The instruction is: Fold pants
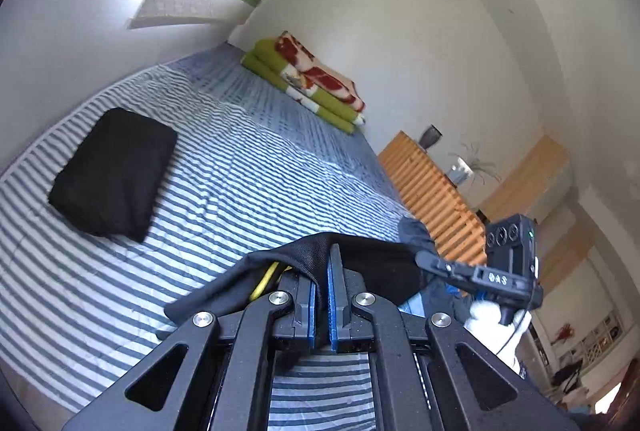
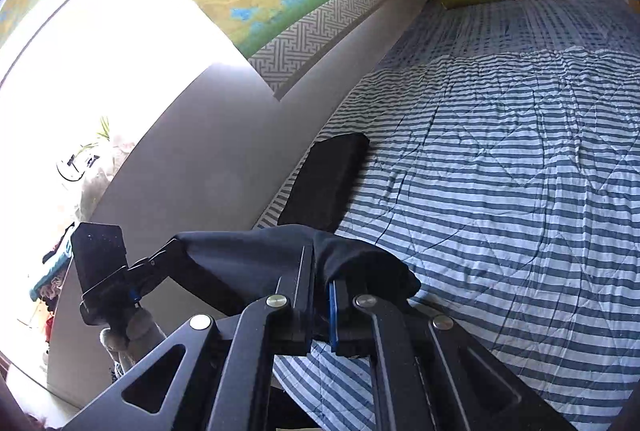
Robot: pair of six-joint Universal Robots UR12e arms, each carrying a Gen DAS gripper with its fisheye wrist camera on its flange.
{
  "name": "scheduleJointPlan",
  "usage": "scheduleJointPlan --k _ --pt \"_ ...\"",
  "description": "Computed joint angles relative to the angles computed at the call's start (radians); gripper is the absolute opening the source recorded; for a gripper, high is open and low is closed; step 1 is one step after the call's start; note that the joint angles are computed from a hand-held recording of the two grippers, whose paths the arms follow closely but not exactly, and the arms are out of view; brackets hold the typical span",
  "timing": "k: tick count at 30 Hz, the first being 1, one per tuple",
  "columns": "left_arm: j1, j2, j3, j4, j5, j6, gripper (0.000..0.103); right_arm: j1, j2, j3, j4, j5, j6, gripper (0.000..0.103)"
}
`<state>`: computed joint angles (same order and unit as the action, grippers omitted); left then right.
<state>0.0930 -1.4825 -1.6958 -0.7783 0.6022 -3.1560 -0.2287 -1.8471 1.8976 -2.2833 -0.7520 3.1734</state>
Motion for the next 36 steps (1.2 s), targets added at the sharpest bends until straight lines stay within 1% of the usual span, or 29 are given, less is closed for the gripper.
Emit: scheduleJointPlan --k 1,5,8,9,12,15,17,18,19,21,22,23,26,28,31,36 --pt "0.011 0.000 0.001 0.002 -0.009 -0.008 0.003 0.008 0.003 -0.004 0.001 0.004 0.003 0.005" --pt "0.044 -0.005 0.012 0.033 -0.008 -0.028 0.003 0.046 0.027 -0.019 -0.031 0.015 0.040 0.005" --pt "0.070 -0.020 0.031 0.054 0.004 -0.046 0.003 0.085 0.063 -0.041 -0.057 0.009 0.074 0.005" --pt "0.077 -0.026 0.037 0.063 0.008 -0.051 0.003 0.103 0.082 -0.052 -0.066 0.004 0.087 0.005" --pt "0.099 -0.055 0.073 0.055 0.036 -0.050 0.003 0.152 0.139 -0.092 -0.077 -0.017 0.106 0.005" --pt "0.111 -0.105 0.128 0.038 0.081 -0.037 0.003 0.195 0.213 -0.150 -0.072 -0.027 0.123 0.005" --pt "0.119 -0.153 0.174 0.038 0.098 -0.045 0.003 0.217 0.266 -0.190 -0.082 -0.025 0.143 0.005" --pt "0.121 -0.176 0.195 0.043 0.107 -0.051 0.003 0.231 0.302 -0.219 -0.095 -0.028 0.154 0.005" --pt "0.121 -0.212 0.227 0.042 0.118 -0.063 0.003 0.241 0.328 -0.240 -0.107 -0.035 0.165 0.005" --pt "0.116 -0.264 0.280 0.030 0.149 -0.067 0.003 0.257 0.382 -0.285 -0.113 -0.045 0.193 0.005" --pt "0.112 -0.304 0.320 0.016 0.166 -0.071 0.003 0.265 0.416 -0.314 -0.119 -0.053 0.210 0.005" --pt "0.110 -0.332 0.346 0.008 0.170 -0.078 0.003 0.272 0.446 -0.339 -0.124 -0.065 0.220 0.005" --pt "0.102 -0.426 0.436 -0.009 0.177 -0.114 0.003 0.280 0.521 -0.404 -0.136 -0.084 0.267 0.005" --pt "0.093 -0.480 0.492 -0.016 0.190 -0.116 0.003 0.281 0.566 -0.446 -0.144 -0.095 0.303 0.005" --pt "0.078 -0.537 0.554 -0.024 0.217 -0.109 0.003 0.287 0.623 -0.504 -0.134 -0.131 0.317 0.005" --pt "0.048 -0.630 0.659 -0.057 0.266 -0.103 0.003 0.287 0.693 -0.574 -0.116 -0.156 0.362 0.005"
